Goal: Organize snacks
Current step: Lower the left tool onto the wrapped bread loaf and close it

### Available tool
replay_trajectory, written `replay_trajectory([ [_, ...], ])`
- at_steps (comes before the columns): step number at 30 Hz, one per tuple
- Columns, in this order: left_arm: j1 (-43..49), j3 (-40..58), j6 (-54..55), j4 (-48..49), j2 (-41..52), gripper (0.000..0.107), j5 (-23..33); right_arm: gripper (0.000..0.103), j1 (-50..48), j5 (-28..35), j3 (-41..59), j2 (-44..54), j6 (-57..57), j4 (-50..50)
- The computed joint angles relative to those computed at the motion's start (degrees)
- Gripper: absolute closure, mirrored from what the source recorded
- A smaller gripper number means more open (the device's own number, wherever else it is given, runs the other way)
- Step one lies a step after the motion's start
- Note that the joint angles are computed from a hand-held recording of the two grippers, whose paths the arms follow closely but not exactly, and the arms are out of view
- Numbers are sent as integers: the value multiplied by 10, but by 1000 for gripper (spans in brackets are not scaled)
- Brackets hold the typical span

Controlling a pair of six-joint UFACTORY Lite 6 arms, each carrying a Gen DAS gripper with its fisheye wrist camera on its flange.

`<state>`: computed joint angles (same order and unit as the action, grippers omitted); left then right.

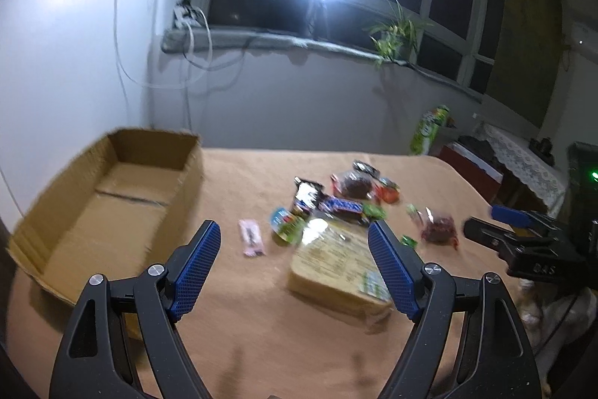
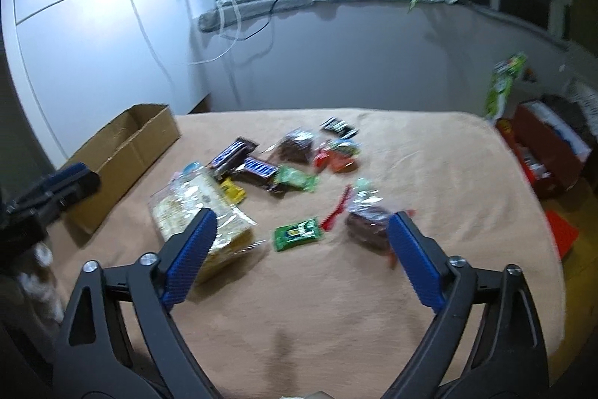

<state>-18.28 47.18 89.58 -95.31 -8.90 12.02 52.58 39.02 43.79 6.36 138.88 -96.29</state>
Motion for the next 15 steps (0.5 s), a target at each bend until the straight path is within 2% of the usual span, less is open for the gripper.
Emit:
replay_trajectory([
  [5, 3, 5, -72, 62, 26, 32, 44, 14, -49, -100, 33, 33, 13, -69],
  [11, 0, 7, -115, 93, 48, 36, 74, 18, -114, -227, 72, 68, 99, -193],
  [15, 9, 23, -147, 113, 76, 43, 109, 20, -131, -269, 106, 99, 62, -181],
])
